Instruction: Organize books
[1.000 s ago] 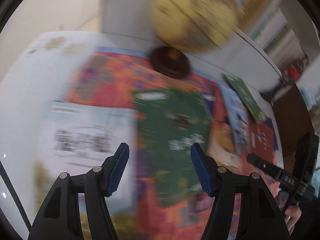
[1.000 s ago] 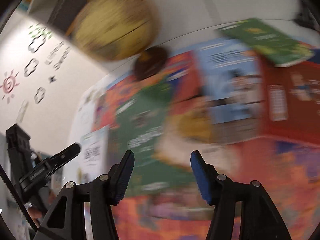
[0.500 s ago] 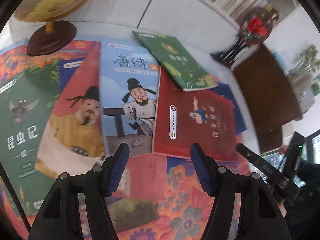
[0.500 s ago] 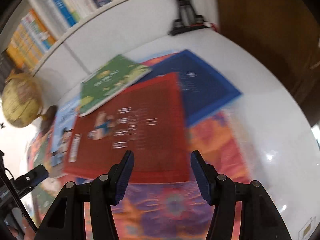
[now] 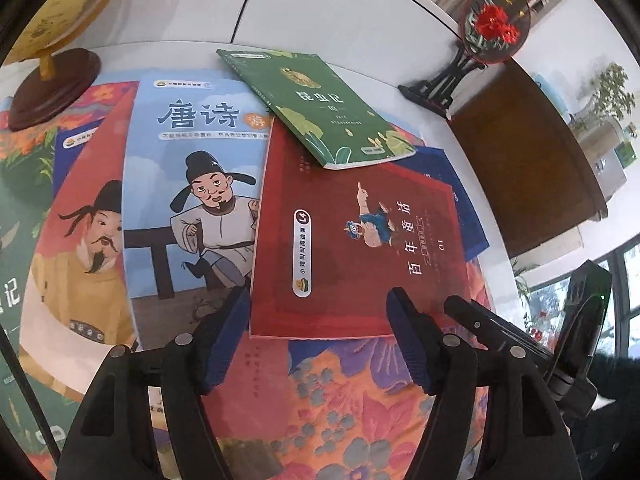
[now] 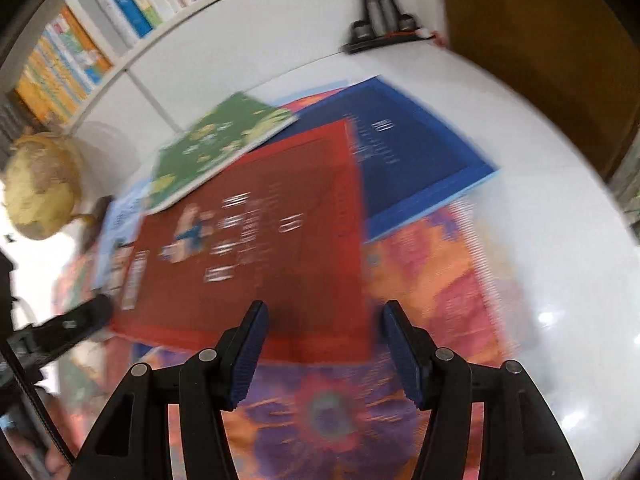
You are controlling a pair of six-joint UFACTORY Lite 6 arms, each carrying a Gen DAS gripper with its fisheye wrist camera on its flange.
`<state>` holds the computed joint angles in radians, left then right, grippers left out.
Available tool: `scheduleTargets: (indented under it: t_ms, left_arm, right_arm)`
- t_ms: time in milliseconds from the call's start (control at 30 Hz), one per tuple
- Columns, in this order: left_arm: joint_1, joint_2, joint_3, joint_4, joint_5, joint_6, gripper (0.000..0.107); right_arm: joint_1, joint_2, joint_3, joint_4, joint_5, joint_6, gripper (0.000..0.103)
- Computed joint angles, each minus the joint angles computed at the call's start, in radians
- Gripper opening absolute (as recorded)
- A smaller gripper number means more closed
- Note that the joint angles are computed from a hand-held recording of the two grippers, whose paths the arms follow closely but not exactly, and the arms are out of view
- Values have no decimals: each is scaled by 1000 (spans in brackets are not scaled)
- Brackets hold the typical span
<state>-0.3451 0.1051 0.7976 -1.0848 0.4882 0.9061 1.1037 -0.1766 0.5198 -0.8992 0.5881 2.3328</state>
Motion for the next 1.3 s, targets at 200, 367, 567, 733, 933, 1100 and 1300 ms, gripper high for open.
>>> scheduleTargets:
  t_ms: [200,367,567,733,933,1100,1300]
  left_arm:
    - [71,-77,-54,95,3,-9,68]
    - [251,-211,-166,161,92,120,68]
    - [618,-389,-235,341,207,229,68]
    - [927,-364,-218,434,378,360,68]
    - [1142,-399,-333,505,473,488,68]
    - [1136,-458,-451,528,483,542,77]
    - [1063,-395,-394,512,492,476,77]
  right_arm:
    - [99,72,87,59,-16,-20,63]
    - [254,247,283,151,0,-84,63]
    - [398,496,573,126,-212,-148,60]
    - [354,493,630,134,-97,-259,58]
    - [206,592,756,123,59,-514,58]
    - [122,727,883,292,44,-757,58]
    - [204,670,804,490,-65,-858,60]
